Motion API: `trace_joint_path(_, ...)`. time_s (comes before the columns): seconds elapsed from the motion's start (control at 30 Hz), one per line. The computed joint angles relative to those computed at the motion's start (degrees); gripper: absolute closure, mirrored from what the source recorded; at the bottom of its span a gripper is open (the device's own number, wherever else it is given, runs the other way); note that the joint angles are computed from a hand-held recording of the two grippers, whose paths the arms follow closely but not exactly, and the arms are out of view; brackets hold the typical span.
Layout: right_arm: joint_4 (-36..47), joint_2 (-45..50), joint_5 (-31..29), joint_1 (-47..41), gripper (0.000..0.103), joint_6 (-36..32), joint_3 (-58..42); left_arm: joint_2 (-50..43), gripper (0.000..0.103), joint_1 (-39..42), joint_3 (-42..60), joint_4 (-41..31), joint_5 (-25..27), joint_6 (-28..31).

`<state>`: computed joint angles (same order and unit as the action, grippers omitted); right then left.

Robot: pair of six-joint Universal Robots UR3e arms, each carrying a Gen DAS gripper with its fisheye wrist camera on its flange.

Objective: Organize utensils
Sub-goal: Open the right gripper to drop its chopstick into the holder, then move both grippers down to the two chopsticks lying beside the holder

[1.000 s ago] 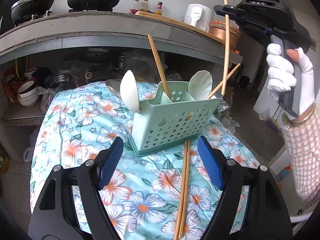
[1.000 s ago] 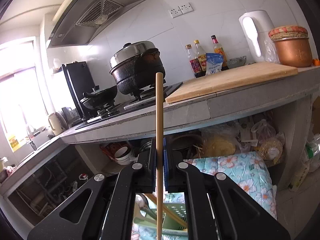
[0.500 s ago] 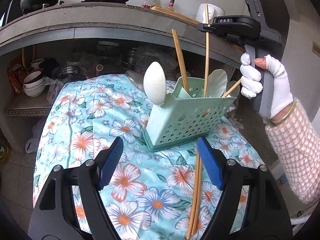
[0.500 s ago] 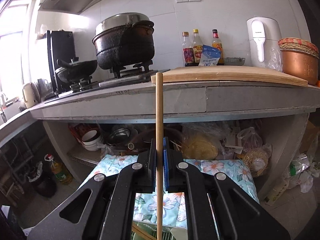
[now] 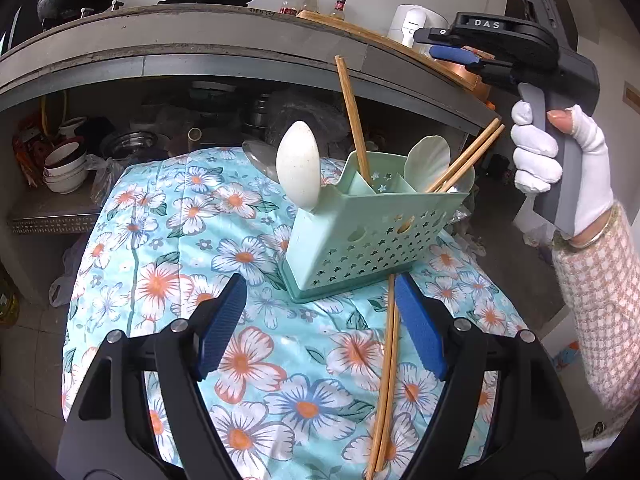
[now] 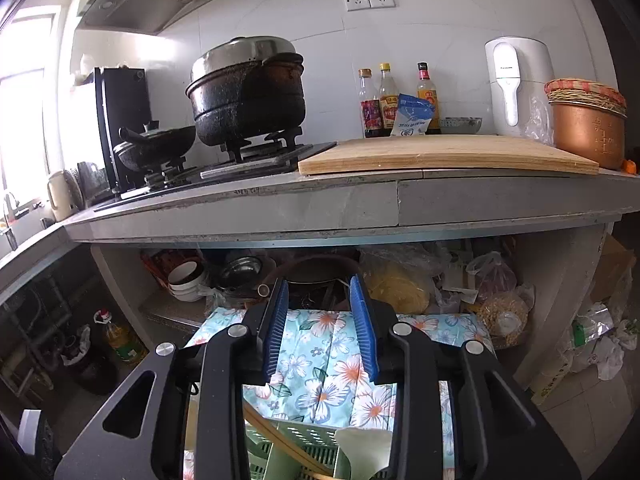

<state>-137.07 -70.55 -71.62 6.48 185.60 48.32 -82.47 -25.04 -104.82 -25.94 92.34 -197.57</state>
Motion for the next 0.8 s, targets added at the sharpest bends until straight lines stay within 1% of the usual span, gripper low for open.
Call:
trace_joint_path(0.13, -2.2, -7.5, 7.1, -4.8, 0.067, 1.5, 8.7, -0.9, 0.029, -0.8, 1.0, -0.4, 0.6, -0.1)
trace_joint_path(0.23, -3.1, -13.6, 12.9, -9.3, 0.063, 2.1, 15.7, -1.5, 0.028, -1.5, 1.8, -0.7, 1.0, -0.1)
trace_joint_path(0.33, -2.9, -20.1, 17.9, -14.1, 0.059, 1.4, 23.4, -2.4, 0.026, -2.0, 2.8, -1.6, 1.3, -0.2)
trace_joint_path(0.4, -1.5, -24.4, 21.1, -17.4, 0.055, 0.1, 28.2, -3.0, 0.026, -2.5, 3.5, -2.0, 1.6, -0.3)
trace_joint_path(0.5, 2.2, -30.6, 26.2, -22.6, 0.052, -2.6, 35.5, -4.1, 0.025, -3.2, 4.5, -2.7, 2.3, -0.1)
trace_joint_path(0.57, 6.8, -34.2, 28.9, -25.8, 0.052, -5.4, 39.8, -5.0, 0.025, -3.6, 5.3, -3.3, 2.8, 0.1)
trace_joint_path(0.7, 15.8, -39.7, 32.0, -30.2, 0.052, -10.6, 47.9, -6.5, 0.024, -4.1, 6.7, -4.9, 3.3, 0.1)
trace_joint_path(0.8, 20.3, -41.5, 31.5, -30.5, 0.052, -12.6, 53.2, -8.2, 0.024, -4.8, 8.4, -7.0, 4.6, 0.0)
